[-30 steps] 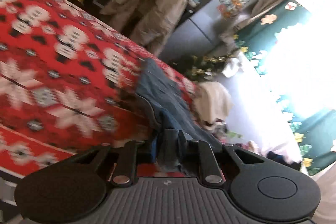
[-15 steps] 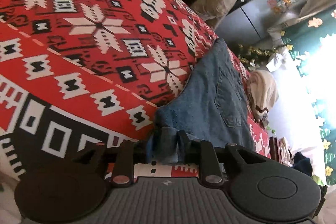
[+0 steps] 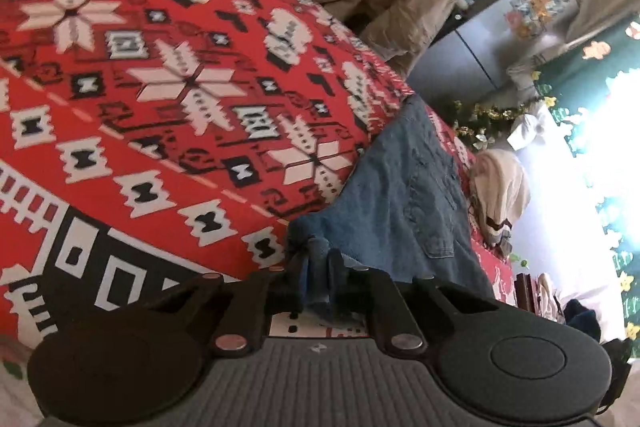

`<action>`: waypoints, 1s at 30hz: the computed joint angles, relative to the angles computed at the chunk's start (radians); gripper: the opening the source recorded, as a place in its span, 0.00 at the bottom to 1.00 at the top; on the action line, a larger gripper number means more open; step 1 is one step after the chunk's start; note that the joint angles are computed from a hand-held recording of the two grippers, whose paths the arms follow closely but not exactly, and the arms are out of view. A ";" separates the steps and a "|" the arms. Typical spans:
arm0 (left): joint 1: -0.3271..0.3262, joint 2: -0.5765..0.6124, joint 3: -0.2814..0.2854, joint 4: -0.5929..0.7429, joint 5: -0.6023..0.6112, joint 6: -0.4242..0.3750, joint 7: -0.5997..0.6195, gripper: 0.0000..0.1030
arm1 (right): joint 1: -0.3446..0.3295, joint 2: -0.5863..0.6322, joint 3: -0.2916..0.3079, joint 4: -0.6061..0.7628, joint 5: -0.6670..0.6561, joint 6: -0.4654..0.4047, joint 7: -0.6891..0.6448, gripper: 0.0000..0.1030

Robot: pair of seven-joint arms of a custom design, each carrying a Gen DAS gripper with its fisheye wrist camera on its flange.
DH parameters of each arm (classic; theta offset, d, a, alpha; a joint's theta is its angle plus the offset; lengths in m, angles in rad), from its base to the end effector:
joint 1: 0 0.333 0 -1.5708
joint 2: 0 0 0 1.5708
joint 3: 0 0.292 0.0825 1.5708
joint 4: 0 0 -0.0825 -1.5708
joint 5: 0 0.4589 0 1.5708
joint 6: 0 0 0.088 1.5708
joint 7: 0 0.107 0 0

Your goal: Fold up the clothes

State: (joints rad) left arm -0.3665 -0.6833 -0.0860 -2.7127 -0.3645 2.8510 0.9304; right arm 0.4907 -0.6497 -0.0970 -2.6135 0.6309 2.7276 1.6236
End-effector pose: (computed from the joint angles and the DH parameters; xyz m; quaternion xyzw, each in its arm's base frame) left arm 0.4266 -0.1845 0.4708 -0.7831 0.4709 -0.4061 0.0078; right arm 0.4519 0.1640 0.4901 -0.5908 0.6853 0.0285 0.4249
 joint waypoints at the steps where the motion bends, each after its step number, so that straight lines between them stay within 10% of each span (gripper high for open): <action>1: 0.000 0.003 -0.001 -0.001 0.004 -0.003 0.003 0.09 | -0.017 0.010 0.012 0.000 -0.018 -0.008 0.014 0.06; 11: -0.005 -0.004 0.009 -0.005 -0.005 -0.015 0.020 0.12 | -0.010 0.002 -0.005 -0.052 -0.003 0.024 -0.007 0.08; 20: 0.076 -0.049 -0.054 0.011 0.095 -0.027 -0.075 0.38 | -0.064 -0.036 0.005 -0.021 -0.106 -0.010 -0.030 0.16; 30: 0.039 0.328 -0.001 0.370 0.121 0.039 0.173 0.41 | -0.002 0.365 -0.080 0.371 0.061 0.013 -0.293 0.17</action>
State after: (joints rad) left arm -0.3276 -0.3549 -0.0868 -2.3428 -0.2431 2.8900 1.1038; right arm 0.4885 -0.2844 -0.1769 -2.2423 0.6917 2.7405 1.3310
